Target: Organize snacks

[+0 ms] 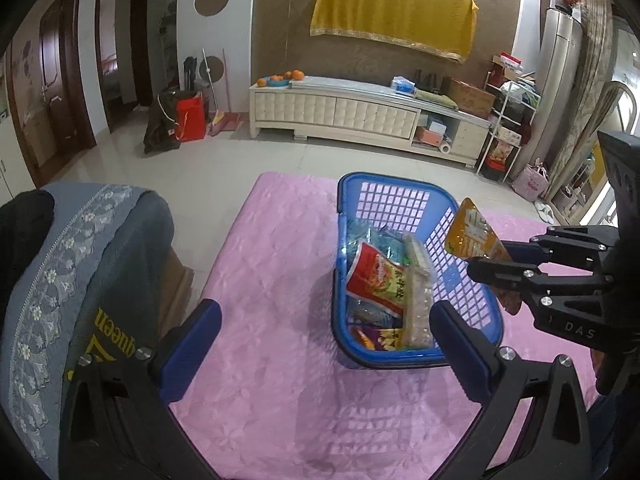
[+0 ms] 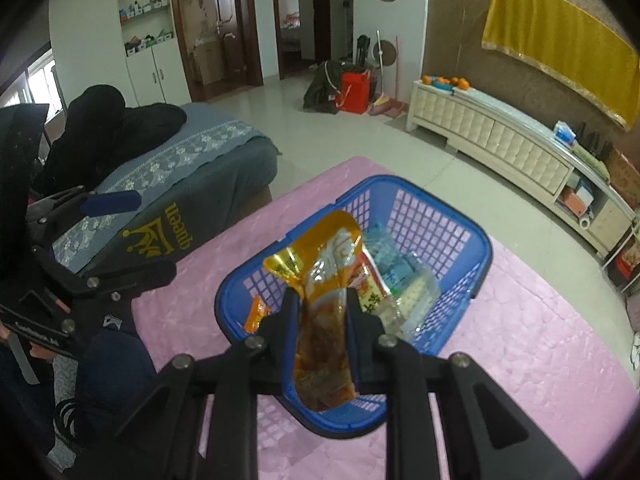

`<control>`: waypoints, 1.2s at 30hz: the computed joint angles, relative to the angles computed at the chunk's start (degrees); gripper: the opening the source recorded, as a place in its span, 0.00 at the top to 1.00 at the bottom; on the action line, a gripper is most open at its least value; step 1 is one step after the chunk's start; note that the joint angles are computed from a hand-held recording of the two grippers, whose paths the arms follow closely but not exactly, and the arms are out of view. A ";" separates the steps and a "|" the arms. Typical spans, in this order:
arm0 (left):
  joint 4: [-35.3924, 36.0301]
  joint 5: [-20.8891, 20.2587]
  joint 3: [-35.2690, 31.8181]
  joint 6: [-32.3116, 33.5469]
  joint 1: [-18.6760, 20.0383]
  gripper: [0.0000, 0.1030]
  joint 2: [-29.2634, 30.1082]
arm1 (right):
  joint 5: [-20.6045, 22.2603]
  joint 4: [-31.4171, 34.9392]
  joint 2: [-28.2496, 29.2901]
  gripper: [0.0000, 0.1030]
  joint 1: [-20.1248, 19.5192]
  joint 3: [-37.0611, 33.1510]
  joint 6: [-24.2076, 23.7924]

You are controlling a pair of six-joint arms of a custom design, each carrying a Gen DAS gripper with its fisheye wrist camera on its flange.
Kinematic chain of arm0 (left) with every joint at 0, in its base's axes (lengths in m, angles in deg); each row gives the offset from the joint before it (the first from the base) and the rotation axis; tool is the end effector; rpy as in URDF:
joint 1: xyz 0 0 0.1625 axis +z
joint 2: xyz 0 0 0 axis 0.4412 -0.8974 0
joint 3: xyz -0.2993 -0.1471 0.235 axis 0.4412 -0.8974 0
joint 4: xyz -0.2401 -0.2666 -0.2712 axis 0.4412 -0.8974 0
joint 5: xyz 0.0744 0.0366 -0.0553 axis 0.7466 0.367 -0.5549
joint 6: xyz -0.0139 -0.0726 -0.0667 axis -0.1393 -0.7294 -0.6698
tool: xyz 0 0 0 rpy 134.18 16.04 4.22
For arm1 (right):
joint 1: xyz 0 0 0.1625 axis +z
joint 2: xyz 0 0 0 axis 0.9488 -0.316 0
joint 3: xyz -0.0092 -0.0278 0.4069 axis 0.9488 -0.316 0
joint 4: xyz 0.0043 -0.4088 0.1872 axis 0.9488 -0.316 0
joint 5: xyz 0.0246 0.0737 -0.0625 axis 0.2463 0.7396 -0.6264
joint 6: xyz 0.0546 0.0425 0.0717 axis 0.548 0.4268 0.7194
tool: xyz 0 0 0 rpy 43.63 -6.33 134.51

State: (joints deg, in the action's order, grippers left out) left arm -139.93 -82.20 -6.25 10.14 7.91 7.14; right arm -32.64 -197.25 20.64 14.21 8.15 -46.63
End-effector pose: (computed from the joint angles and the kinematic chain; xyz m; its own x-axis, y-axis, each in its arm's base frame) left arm -0.5237 -0.6210 0.0181 -0.7643 -0.1726 -0.6213 0.3489 0.6996 -0.6235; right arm 0.0619 -0.7398 0.4693 -0.4999 -0.7222 0.4780 -0.8412 0.5363 -0.0695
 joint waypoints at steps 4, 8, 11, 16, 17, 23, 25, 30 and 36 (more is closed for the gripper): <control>-1.50 -0.17 0.71 0.88 0.56 0.00 -0.11 | -1.63 0.19 1.49 0.75 0.31 -0.46 0.36; -2.10 -0.68 1.52 0.62 1.23 0.00 -0.64 | -3.57 -0.26 2.70 0.69 0.67 -0.50 0.29; -2.11 -0.76 2.12 0.00 1.39 0.00 -0.97 | -5.30 -1.20 3.34 0.36 0.76 -0.12 -0.10; -1.66 -1.39 2.38 -0.81 1.57 0.00 -0.83 | -6.21 -2.15 3.69 0.13 0.15 0.36 1.17; -1.46 -1.46 2.21 -0.89 1.53 0.00 -0.65 | -6.43 -2.45 3.66 0.13 -0.01 0.45 1.38; -3.31 -1.09 2.00 0.73 0.76 0.00 0.23 | -4.21 -3.73 0.92 0.13 -1.47 2.27 3.33; -4.51 -1.33 1.88 1.95 0.47 0.00 0.58 | -2.93 -5.61 -1.15 0.12 -2.10 4.29 3.48; -7.44 -1.39 -0.13 6.07 -0.97 0.00 3.13 | -0.86 -11.89 -6.85 0.04 -3.61 10.02 1.45; -11.70 -0.97 -3.87 12.73 -3.46 0.00 7.66 | 1.58 -14.23 -12.47 0.01 -5.83 13.72 2.09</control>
State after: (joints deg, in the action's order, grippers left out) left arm -151.63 -83.17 -10.12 22.87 4.45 14.80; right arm -31.06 -211.48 8.17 8.37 21.87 -44.54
